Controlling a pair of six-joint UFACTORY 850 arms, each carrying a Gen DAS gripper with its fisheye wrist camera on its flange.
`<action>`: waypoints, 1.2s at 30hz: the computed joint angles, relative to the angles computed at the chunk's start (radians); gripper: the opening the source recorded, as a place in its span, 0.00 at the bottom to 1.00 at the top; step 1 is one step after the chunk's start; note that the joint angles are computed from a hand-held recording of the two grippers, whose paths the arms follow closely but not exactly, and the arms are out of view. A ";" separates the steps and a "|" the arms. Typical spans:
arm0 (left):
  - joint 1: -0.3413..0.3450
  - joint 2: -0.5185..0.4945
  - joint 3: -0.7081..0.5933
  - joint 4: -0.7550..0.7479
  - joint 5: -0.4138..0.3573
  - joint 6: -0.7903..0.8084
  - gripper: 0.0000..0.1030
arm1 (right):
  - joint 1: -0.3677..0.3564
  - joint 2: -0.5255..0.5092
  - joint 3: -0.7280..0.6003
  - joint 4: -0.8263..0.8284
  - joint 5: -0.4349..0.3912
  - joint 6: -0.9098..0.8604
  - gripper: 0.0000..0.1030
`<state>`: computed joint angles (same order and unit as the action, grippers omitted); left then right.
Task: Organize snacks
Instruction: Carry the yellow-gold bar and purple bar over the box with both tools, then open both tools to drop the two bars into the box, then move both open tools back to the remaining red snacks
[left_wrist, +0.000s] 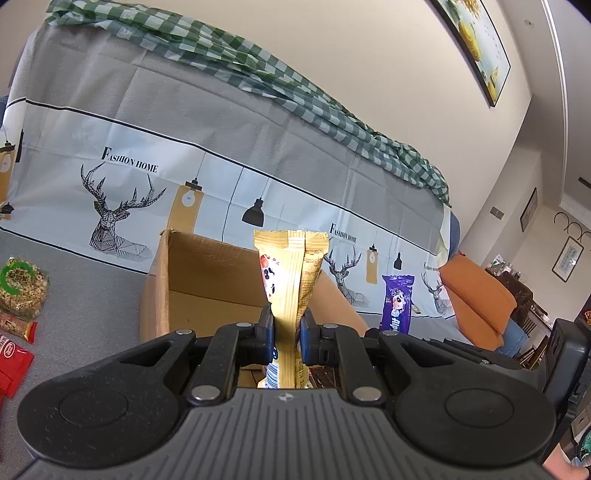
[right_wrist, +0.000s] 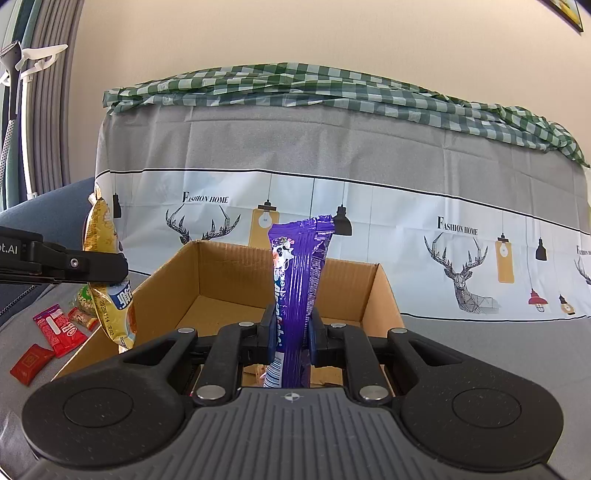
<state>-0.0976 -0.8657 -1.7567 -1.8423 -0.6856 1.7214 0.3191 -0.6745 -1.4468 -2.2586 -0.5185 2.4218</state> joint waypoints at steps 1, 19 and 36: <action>0.000 0.000 0.000 0.000 -0.001 0.001 0.14 | 0.000 0.000 0.000 0.000 -0.001 0.000 0.16; 0.010 -0.008 -0.015 0.037 0.000 -0.092 0.43 | 0.005 -0.005 -0.013 0.017 0.011 -0.011 0.53; 0.071 0.124 0.140 -0.392 0.205 0.404 0.55 | 0.098 -0.068 -0.119 0.058 -0.009 0.059 0.57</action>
